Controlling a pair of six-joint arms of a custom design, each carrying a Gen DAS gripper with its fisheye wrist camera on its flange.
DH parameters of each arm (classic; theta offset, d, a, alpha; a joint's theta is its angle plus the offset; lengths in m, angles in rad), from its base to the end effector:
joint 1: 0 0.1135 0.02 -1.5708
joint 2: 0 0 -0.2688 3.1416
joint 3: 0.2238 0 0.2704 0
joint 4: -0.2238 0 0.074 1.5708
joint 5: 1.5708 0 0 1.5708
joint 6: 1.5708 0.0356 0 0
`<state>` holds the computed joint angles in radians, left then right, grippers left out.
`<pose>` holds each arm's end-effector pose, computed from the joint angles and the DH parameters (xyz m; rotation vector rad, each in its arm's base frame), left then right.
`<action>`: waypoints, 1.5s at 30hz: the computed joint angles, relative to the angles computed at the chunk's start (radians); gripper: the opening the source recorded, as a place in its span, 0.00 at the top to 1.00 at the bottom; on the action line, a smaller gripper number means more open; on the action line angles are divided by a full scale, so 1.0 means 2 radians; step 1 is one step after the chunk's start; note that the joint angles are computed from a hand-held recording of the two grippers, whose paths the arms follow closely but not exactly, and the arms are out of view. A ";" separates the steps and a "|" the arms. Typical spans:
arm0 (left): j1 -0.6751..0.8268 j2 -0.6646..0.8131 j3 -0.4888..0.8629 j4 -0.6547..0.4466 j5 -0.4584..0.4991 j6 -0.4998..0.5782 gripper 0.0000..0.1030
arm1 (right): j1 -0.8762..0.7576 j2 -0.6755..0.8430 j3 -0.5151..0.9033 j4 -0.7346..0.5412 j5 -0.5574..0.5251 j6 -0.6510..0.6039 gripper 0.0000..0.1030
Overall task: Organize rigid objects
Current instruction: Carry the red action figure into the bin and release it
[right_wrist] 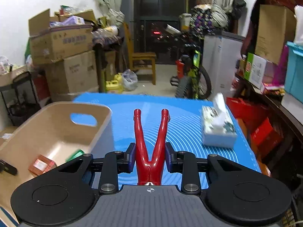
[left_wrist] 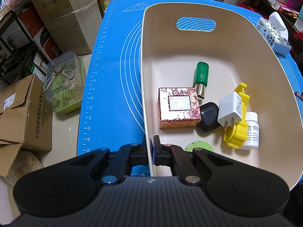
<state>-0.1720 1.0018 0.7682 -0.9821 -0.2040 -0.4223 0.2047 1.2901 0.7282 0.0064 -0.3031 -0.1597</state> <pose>0.1819 -0.0243 0.2352 -0.3921 2.7133 0.1242 0.2841 0.0698 0.2251 -0.5586 2.0426 0.3486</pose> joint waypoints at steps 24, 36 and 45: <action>-0.004 -0.001 -0.003 0.001 -0.003 -0.002 0.95 | 0.214 0.078 0.091 -0.084 0.073 0.011 0.62; -0.006 0.000 -0.003 0.001 -0.004 -0.002 0.95 | 0.245 0.097 0.111 -0.096 0.084 -0.003 0.62; -0.004 -0.001 -0.003 0.000 -0.003 -0.001 0.95 | 0.259 0.135 0.147 -0.148 0.101 -0.009 0.61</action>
<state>-0.1803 0.9990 0.7626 -0.9828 -0.2099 -0.4247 0.7229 1.5594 1.0229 -0.2895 -0.1018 -0.1780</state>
